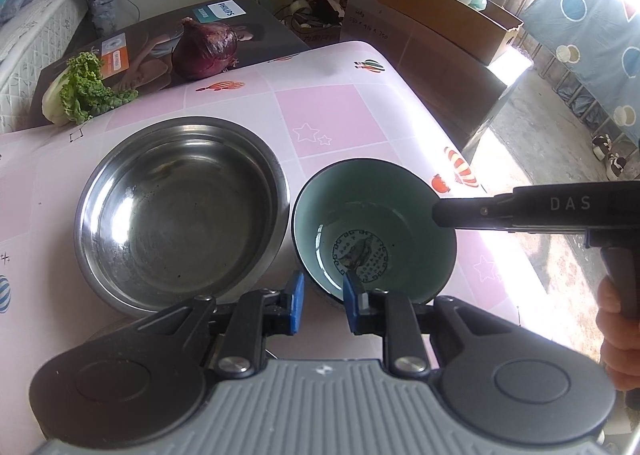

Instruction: Organize plates and bowls

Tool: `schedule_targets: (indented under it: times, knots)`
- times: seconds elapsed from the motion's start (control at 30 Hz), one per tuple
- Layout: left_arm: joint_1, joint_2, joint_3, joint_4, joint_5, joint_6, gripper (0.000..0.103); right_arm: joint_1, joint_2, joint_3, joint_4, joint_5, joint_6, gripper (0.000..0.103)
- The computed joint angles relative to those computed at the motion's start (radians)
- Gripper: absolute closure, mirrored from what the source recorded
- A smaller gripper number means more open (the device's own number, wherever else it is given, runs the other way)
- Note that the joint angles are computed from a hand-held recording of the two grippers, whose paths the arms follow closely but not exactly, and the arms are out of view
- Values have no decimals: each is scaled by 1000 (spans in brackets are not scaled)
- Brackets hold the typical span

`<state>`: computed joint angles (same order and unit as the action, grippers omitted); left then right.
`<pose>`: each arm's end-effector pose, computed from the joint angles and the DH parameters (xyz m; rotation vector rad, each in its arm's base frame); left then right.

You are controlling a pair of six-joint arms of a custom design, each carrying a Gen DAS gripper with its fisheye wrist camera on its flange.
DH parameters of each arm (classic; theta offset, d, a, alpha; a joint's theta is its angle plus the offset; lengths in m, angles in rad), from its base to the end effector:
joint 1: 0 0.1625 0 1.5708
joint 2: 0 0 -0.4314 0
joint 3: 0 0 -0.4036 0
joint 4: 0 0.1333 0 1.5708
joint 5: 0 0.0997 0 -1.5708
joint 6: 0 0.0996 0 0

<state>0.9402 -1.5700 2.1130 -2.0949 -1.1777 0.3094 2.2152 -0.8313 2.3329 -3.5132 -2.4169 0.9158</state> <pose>-0.1232 -0.4596 0.2915 1.2500 2.4494 -0.0619 0.3094 -0.3141 0.0614 -0.6032 -2.5055 1.2203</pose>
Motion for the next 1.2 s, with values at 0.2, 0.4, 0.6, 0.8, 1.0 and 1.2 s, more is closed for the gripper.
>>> schedule_targets:
  times: [0.2,0.4,0.6,0.8,1.0,1.2]
  knots:
    - [-2,13,14,-26,13,-7,81,-39,19,5,-42,27,-18,91]
    - [-8,13,16,-13,14,-27,79,-51,31,31,-124,55,-45,92]
    - [-18,-6,16,29,-21,-11,79,-29,11,61,-98,43,-14,91]
    - [-9,-10,9,71,-73,8,79,3,-15,97,-63,26,44,91]
    - [-7,5,13,51,-68,2,79,13,-23,99,-31,13,69,90]
    - [7,41,8,35,-62,-20,78,-8,-9,104,-80,27,55,90]
